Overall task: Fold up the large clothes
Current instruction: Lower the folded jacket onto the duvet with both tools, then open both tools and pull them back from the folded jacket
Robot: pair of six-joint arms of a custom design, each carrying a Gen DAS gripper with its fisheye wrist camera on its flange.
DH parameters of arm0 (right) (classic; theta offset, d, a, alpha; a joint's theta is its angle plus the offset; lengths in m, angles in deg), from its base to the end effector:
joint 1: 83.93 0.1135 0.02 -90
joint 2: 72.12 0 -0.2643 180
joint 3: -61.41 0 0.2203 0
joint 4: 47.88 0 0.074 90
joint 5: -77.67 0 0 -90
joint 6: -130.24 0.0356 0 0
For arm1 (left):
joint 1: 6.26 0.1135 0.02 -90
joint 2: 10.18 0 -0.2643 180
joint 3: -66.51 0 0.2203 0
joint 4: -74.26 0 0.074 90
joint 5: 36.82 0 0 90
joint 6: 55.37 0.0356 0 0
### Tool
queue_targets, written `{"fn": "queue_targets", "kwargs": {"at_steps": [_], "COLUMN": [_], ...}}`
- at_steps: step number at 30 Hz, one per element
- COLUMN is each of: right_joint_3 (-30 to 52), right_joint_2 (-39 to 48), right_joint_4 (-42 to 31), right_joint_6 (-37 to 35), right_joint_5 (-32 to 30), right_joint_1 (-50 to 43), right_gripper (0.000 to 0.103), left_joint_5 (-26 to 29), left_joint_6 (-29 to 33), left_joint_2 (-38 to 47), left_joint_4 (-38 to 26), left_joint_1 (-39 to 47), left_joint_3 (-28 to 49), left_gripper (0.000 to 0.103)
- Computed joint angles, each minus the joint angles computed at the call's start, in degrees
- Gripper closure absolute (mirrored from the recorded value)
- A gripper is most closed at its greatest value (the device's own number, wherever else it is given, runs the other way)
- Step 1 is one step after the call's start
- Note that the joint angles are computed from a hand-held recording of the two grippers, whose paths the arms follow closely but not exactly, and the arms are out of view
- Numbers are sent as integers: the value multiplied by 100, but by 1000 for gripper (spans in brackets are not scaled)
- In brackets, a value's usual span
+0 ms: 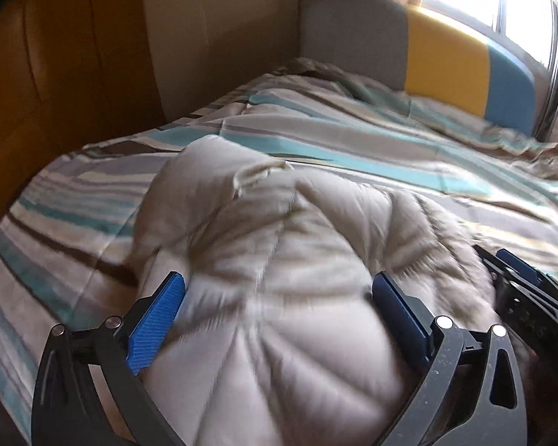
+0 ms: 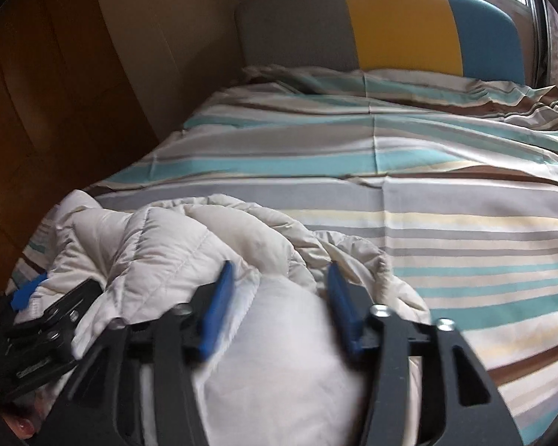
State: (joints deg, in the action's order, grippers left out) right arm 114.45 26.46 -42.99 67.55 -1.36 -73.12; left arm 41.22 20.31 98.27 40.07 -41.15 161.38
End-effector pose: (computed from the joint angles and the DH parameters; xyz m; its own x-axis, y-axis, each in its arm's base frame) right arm 0.2924 0.0489 0.1466 -0.5880 0.3463 -0.7310 0.2560 0.9369 0.2379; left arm 0.3249 -0.2176 0.2319 -0.6986 0.1922 -0.6892 0.2813 0.9595 -0.0176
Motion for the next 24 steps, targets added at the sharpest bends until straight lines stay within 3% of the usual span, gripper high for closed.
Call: {"fn": "queue_targets", "kwargs": {"at_steps": [3,7,9,13,14,17,24], "right_joint_3": [-358,-873,-1045,-1267,-1291,-1221,-696], "right_joint_2": [-602,-1486,-1908,-2549,-2686,-3003,-3234], "right_joint_4": [-180,-569,-908,-1510,-1701,-2658,-5156], "right_joint_6": [-39,136,334,798,992,1936,4467], "right_joint_5": [232,821,1214,1956,2210,3122,4147], "right_joint_1": [230,835,1272,2256,2542,3546,5495], "right_gripper": [28,26,20,11,6,2,2], "left_joint_5": [110,-649,-1231,-1690,-1774,-2147,-2863], "left_joint_6": [-274,-459,-485,-659,-649,-736,-1378], "left_joint_2": [-798,-1703,-2134,-2892,-3023,-3653,-4926], "left_joint_4": [336,674,737,504,444,42,-1231], "left_joint_1": [-20,-377,-661,-1040,-1107,-1383,-2141], "left_joint_3": [-892,-1947,-2419,-3038,-3116,-3400,-3680], "left_gripper": [3,3,3,3,3,3,3]}}
